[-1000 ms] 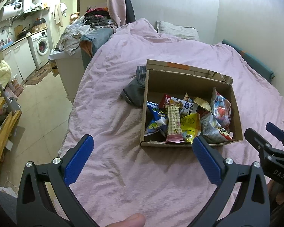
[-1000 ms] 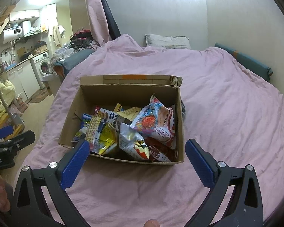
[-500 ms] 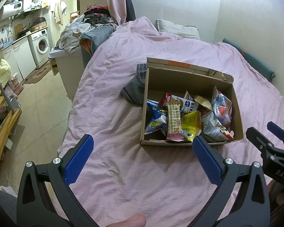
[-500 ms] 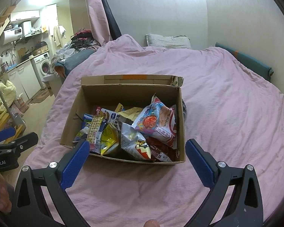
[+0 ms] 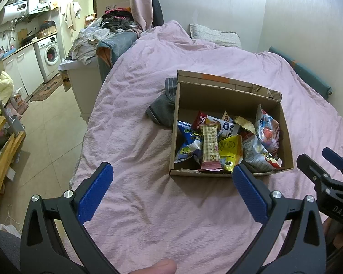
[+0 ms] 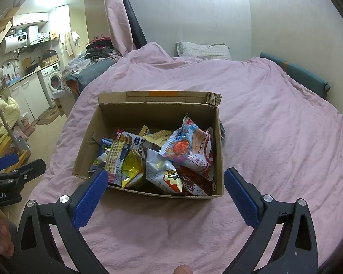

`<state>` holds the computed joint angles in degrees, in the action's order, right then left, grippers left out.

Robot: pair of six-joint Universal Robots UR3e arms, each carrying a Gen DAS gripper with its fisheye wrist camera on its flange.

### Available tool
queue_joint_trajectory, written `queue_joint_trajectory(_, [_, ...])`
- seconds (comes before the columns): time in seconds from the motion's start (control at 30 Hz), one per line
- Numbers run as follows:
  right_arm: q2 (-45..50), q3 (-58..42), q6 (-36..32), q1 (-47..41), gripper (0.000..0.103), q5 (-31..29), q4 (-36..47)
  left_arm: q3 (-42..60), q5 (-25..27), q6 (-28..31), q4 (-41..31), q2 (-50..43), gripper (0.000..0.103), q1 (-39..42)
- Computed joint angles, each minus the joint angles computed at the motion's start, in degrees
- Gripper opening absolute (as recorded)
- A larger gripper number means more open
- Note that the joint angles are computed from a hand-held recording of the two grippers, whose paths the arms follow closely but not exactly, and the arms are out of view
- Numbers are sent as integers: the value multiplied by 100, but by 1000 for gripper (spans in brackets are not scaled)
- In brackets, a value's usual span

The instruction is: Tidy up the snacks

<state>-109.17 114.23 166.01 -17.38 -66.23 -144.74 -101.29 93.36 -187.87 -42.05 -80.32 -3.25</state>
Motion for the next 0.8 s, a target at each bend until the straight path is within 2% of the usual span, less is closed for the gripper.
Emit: queue_joint_trajectory(0.8, [-58,-24,6,-13,103,53,105,-14,-124,-29,-94,46,103,96])
